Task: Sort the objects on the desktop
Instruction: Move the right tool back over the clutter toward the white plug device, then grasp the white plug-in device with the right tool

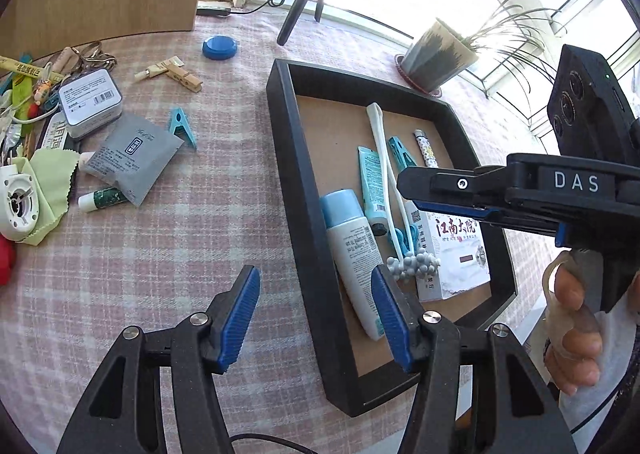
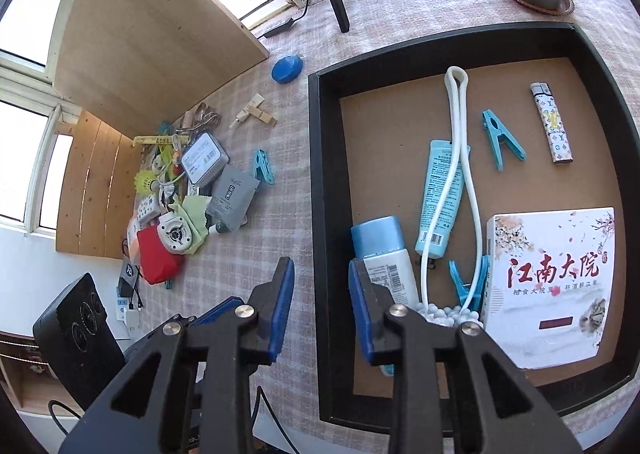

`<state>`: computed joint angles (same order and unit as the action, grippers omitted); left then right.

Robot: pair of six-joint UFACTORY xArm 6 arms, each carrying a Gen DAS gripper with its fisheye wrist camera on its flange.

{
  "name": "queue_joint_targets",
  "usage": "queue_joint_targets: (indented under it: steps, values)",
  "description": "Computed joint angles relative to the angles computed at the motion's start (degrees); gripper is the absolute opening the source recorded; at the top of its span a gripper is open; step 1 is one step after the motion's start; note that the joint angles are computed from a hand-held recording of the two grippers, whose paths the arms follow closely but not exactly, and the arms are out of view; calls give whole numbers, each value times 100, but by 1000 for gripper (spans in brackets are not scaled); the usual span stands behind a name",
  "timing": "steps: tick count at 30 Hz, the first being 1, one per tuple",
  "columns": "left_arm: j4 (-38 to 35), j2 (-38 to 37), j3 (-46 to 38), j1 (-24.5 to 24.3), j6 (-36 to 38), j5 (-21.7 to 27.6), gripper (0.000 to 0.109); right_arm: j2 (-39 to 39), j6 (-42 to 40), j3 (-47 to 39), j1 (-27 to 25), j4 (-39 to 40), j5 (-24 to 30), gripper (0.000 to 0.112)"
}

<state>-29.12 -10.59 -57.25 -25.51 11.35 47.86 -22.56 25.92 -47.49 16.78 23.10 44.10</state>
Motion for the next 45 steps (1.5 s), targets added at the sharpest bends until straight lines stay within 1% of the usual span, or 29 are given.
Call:
queue_joint_targets:
  steps: [3, 7, 10, 13, 19, 21, 25, 31, 35, 39, 43, 45]
  values:
    - [40, -107, 177, 315, 23, -66, 55, 287, -38, -206, 242, 103, -128, 29]
    - [88, -251, 313, 906, 91, -10, 55, 793, -141, -633, 596, 265, -264, 29]
    - [123, -283, 375, 1370, 161, -3, 55, 1272, -289, -1079, 867, 436, -318, 29]
    - [249, -246, 383, 1841, 195, -3, 55, 1809, -375, -1624, 1149, 444, -314, 29]
    - [350, 22, 221, 2808, 224, -1, 55, 2915, -554, -2792, 1540, 555, -167, 31]
    - [395, 184, 87, 3065, 209, 30, 55, 3284, -558, -3187, 1626, 594, -101, 34]
    - [393, 517, -187, 3457, 238, 96, 55, 3945, -575, -3918, 1731, 706, 50, 34]
    - [414, 954, -548, 3762, 311, 249, 56, 4795, -422, -4891, 1828, 675, 264, 34]
    - [338, 1086, -737, 3887, 435, 392, 56, 5210, -245, -5407, 1849, 439, 391, 34]
    - [154, 1119, -853, 3909, 639, 449, 56, 5569, -148, -5831, 1834, 406, 490, 34]
    - [71, 1186, -960, 3808, 829, 490, 56, 5953, -28, -6335, 1831, 342, 651, 35]
    - [151, 1242, -1001, 3734, 835, 476, 56, 6126, 24, -6570, 1842, 280, 710, 34]
